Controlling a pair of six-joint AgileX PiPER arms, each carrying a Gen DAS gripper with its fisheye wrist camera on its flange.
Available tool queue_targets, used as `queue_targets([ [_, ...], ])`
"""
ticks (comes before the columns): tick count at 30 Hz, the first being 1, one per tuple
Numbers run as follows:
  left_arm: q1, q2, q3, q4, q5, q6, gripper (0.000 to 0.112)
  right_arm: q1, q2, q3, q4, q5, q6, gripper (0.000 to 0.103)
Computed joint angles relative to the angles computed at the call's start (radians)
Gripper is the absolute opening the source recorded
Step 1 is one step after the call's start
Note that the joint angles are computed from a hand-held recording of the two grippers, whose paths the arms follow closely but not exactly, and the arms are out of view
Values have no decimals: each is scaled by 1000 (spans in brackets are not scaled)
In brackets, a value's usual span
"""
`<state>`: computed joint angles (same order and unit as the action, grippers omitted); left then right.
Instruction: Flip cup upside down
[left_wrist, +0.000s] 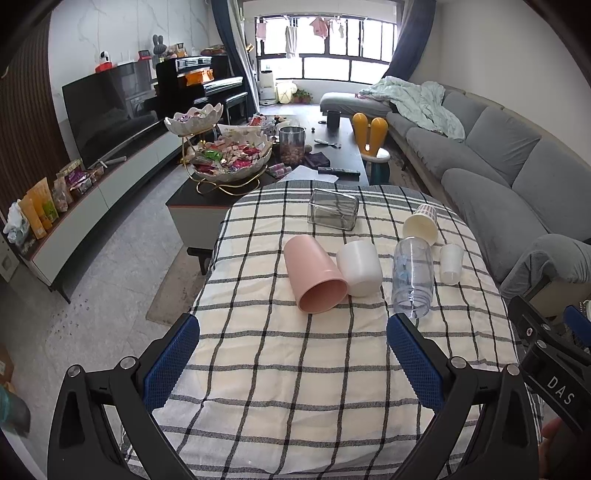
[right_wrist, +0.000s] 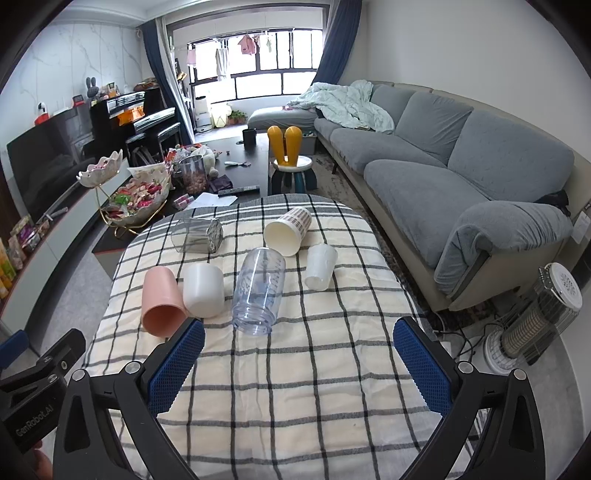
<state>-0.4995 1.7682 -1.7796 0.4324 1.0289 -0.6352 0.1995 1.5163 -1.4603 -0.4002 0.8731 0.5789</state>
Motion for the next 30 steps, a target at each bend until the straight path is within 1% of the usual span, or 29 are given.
queue_targets([
  [30,-4,1,-8,0,11,0,103,-9,-1,1,18,2,-13,102],
])
